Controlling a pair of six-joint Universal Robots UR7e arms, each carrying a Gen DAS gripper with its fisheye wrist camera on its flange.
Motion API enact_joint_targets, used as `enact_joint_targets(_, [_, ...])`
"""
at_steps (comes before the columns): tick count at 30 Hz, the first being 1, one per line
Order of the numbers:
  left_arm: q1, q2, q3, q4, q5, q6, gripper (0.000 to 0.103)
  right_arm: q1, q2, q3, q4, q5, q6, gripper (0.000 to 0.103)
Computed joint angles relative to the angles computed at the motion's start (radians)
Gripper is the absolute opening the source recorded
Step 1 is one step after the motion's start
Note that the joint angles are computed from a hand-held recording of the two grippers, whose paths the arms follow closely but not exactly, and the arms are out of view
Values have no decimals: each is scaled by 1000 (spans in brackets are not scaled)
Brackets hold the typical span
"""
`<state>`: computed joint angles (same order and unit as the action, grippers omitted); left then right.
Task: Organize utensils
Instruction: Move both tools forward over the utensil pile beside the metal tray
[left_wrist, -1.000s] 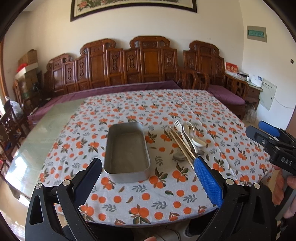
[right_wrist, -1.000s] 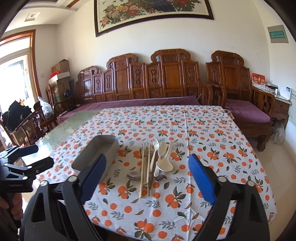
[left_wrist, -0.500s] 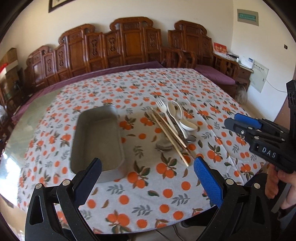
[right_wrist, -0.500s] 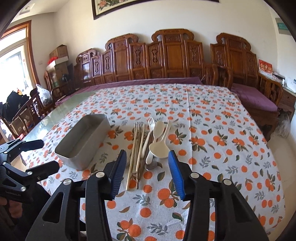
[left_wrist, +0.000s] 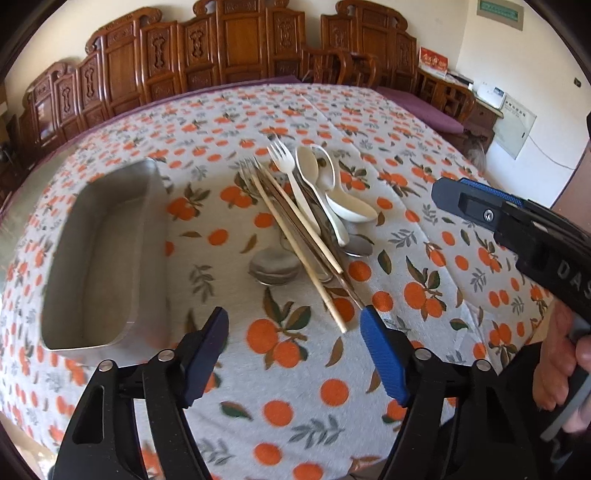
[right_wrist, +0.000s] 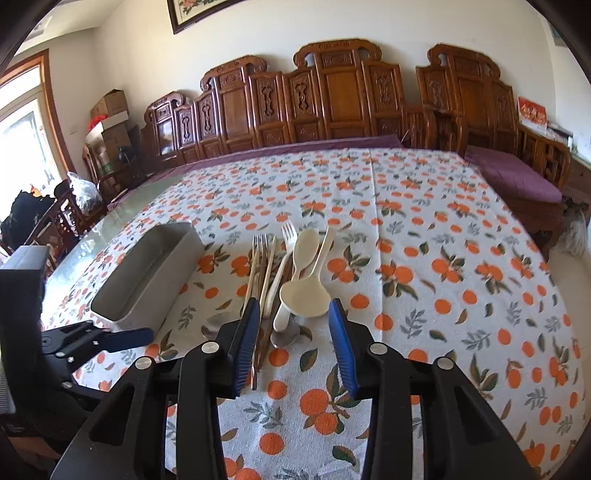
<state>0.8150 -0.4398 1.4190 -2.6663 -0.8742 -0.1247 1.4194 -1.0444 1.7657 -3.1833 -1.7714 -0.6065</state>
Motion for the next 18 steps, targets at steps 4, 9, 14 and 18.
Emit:
enact_joint_targets(4, [13, 39, -49, 50, -12, -37, 60, -7, 13, -4, 11, -1, 2, 39])
enact_joint_targets(9, [24, 79, -99, 103, -10, -70, 50, -14, 17, -6, 23, 9, 11, 39])
enact_joint_targets(14, [20, 86, -99, 86, 14, -53, 35, -21, 18, -5, 31, 17, 13, 39])
enact_joint_targets(18, [30, 56, -67, 84, -12, -67, 14, -27, 24, -9, 45, 18, 18, 39])
